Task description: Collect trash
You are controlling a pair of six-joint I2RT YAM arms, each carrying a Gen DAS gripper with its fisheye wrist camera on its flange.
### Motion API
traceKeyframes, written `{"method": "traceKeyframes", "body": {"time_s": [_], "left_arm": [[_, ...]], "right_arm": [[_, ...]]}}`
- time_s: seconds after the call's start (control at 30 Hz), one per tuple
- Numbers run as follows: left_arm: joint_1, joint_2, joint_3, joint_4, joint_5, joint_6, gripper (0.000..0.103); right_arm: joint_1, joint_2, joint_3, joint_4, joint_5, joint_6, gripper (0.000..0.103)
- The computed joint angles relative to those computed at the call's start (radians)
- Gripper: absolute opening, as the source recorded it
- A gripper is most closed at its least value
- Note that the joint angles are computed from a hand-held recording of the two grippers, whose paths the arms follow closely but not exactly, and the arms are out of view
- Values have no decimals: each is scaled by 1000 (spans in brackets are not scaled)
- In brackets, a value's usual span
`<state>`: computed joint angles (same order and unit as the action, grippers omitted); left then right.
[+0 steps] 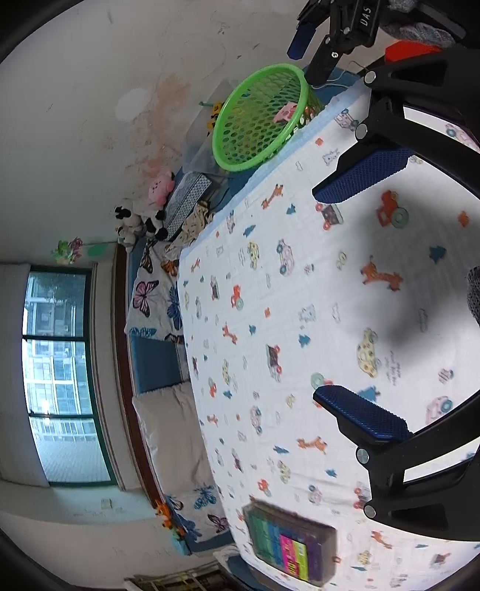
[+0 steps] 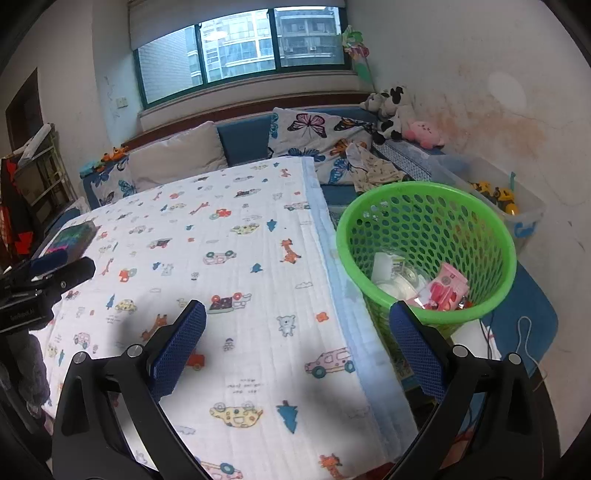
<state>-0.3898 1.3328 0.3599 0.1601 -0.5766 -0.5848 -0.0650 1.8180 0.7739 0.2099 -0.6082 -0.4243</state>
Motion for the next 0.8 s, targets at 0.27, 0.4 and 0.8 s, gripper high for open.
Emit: {"method": "traceKeyframes", "body": {"time_s": [0.27, 0.4, 0.8], "left_arm": [[-56, -40, -69, -41, -89, -81, 96], [-70, -77, -97, -68, -94, -117, 96], [-142, -138, -117, -175, -176, -193, 96]], "right_arm": [[29, -32, -68, 43, 24, -13, 99], [34, -40, -86, 53, 27, -17, 99], [43, -64, -112, 51, 15, -28, 99]]}}
